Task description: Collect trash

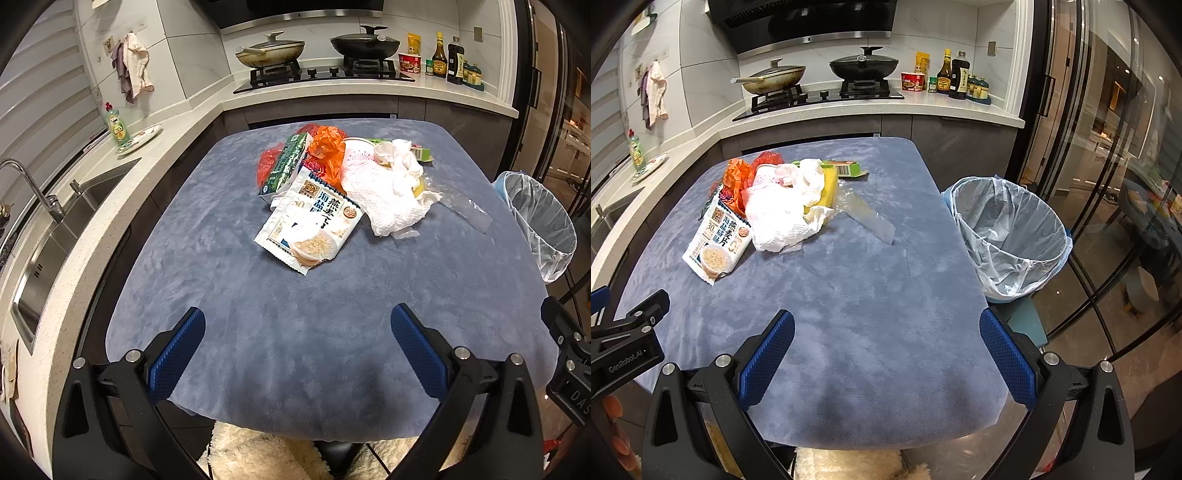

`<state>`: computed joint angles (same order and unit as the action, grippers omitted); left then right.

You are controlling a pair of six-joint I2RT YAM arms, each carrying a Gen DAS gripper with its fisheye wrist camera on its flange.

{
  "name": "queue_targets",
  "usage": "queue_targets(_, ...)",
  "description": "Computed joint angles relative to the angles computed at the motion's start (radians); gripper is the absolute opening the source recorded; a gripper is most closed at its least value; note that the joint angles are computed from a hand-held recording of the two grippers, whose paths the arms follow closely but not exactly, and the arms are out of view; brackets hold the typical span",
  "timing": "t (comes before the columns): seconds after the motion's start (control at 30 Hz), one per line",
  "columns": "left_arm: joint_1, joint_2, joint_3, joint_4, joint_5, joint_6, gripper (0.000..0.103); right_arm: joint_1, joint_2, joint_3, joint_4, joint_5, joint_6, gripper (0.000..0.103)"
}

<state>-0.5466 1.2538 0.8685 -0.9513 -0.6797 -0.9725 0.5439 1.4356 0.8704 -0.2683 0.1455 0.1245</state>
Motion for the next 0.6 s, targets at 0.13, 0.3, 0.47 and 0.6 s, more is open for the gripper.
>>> queue_targets(0.13,0.003,-0.017,-0.011,0.002,0.002,0.006,0.096,0.003,0.002,0.003,-0.001,0.001,0.003,0.096)
queue_targets(0.3,-0.001,-0.024,-0.008,-0.011,0.001,0.002,0.096,0.002,-0.003,0.003,-0.004,0.001,0.003,0.096)
queue_targets(0.47,-0.007,-0.018,-0.004,-0.014,-0.002,-0.007,0.096,0.001,-0.004,0.004,-0.004,-0.001,0.000,0.097)
queue_targets(0.6,-0.015,-0.017,0.008,-0.033,-0.008,-0.014,0.096,-0.003,-0.002,0.004,-0.004,-0.004,0.001,0.097)
